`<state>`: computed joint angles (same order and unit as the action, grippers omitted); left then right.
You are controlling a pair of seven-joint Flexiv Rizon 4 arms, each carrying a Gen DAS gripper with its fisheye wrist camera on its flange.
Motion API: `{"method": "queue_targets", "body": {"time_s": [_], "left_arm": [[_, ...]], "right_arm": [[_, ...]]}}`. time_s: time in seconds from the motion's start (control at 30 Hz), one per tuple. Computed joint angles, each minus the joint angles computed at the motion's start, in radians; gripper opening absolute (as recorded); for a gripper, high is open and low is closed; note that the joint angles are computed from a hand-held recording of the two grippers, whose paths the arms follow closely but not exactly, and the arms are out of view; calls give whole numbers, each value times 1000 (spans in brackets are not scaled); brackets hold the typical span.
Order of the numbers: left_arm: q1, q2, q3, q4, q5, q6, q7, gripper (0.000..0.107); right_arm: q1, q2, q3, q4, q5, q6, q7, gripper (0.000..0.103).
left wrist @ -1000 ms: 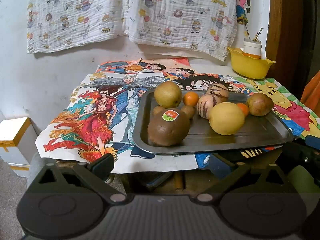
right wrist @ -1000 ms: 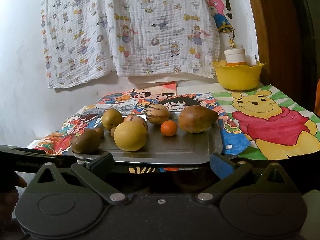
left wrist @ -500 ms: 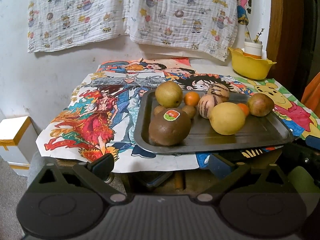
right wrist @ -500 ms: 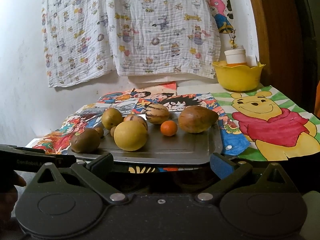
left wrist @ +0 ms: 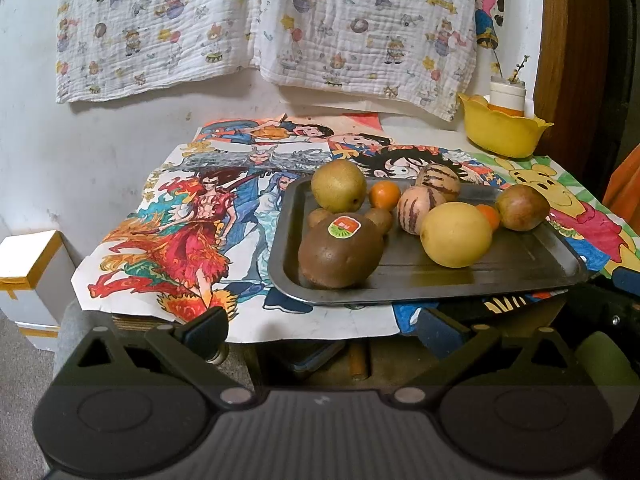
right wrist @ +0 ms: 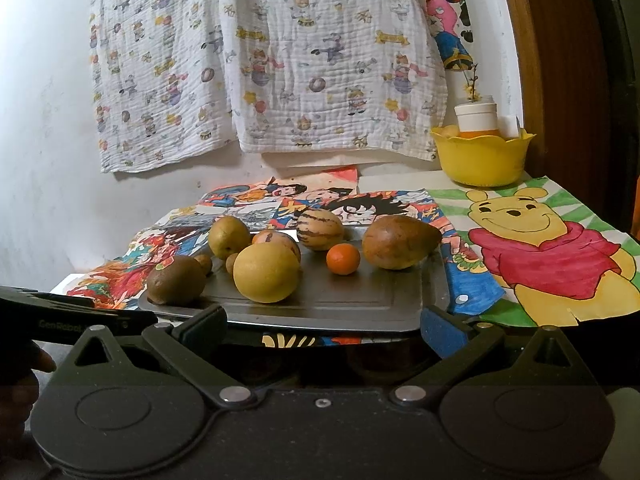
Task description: Organize fruits
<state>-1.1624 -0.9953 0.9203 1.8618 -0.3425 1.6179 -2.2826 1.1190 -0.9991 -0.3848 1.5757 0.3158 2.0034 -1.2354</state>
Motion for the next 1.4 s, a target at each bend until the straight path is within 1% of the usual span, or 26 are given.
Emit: {"method": "queue_targets", "body": {"time_s": [0.23,0.43,1.0,1.4], "left_arm": [[3,-1,-6,0,0,3,0,103],[2,-1,-6,0,0,2,-2,103],[-2,-5,0,-1,5,0,-8,103],[-1,-4,0,-2,6,-1,-9,103]], "right_arm": [[6,-4,-7,-2,6,-1,0,103],[-3,0,5,-1,-5,1,-5,103],[9,-4,-13,2,6,-3,0,103],[4,-2,-7,3,2,-1,-4,103]]}}
